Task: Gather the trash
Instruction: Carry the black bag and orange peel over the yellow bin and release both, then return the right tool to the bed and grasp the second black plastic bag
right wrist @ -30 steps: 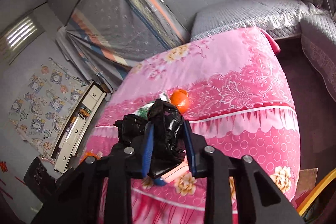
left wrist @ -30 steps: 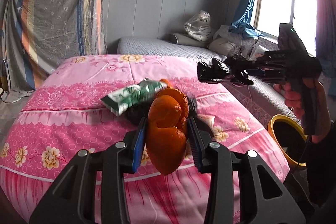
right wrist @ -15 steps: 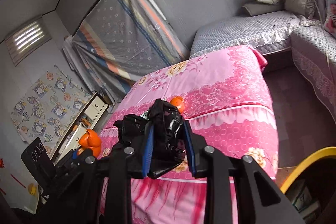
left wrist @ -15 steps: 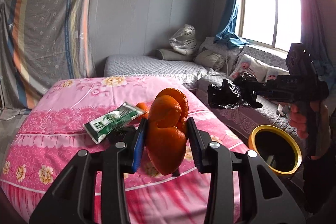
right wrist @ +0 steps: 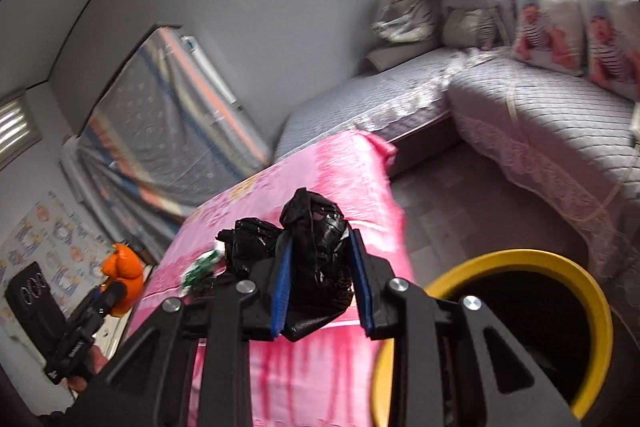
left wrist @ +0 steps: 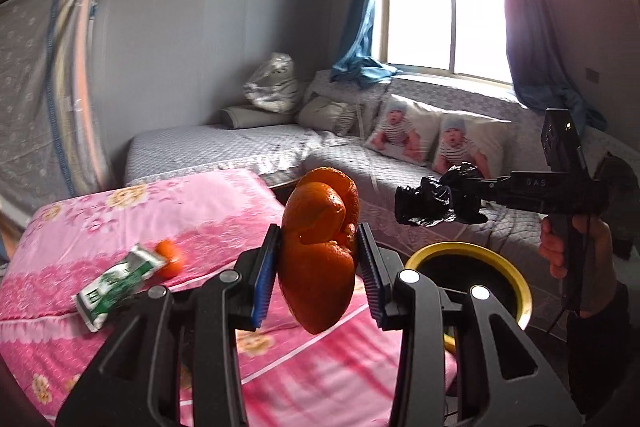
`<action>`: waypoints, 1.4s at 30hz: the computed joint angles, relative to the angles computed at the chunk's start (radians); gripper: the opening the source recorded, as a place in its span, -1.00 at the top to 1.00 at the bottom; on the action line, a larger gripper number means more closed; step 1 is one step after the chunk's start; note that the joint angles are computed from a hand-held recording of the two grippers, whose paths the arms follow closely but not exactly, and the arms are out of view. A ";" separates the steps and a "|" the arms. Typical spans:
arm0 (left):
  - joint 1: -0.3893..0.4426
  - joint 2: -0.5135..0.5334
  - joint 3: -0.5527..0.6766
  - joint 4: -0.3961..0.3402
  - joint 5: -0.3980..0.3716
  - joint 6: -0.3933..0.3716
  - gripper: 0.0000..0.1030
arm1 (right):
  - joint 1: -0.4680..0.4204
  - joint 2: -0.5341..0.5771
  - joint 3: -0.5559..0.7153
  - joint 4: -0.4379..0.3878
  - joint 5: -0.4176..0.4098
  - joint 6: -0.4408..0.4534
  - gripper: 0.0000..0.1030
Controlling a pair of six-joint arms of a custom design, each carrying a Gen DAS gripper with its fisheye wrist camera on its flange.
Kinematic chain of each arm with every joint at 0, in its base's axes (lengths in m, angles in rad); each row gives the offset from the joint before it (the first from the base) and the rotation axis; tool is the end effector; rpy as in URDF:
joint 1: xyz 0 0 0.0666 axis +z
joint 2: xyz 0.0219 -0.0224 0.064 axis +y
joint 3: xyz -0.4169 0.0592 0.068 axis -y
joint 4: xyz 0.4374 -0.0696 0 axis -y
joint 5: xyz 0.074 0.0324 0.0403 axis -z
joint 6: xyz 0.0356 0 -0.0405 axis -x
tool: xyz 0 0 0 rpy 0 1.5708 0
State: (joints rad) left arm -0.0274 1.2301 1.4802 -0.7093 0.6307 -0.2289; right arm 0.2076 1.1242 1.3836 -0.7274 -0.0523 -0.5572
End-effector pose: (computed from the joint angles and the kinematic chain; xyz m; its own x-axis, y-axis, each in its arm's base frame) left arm 0.4617 -0.0341 0.6088 -0.3066 0.1917 -0.9323 0.6367 0.7694 -0.0512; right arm 0.4142 0.0887 0.5986 -0.5076 0.4328 -0.7450 0.0200 0.8704 0.4920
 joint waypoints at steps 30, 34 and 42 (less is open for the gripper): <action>-0.392 0.242 0.095 -0.230 -0.077 -0.104 0.28 | -0.192 -0.183 -0.327 -0.134 0.254 -0.050 0.48; -0.394 0.249 0.102 -0.244 -0.067 -0.107 0.26 | -0.192 -0.182 -0.331 -0.139 0.266 -0.053 0.46; -0.365 0.209 0.061 -0.156 -0.052 -0.024 -0.64 | -0.186 -0.187 -0.320 -0.148 0.311 -0.063 -0.08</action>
State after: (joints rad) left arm -0.3921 1.4392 1.5407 -0.8653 0.5787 -0.2526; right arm 0.0212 0.9377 1.0638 -0.8750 0.2586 -0.6207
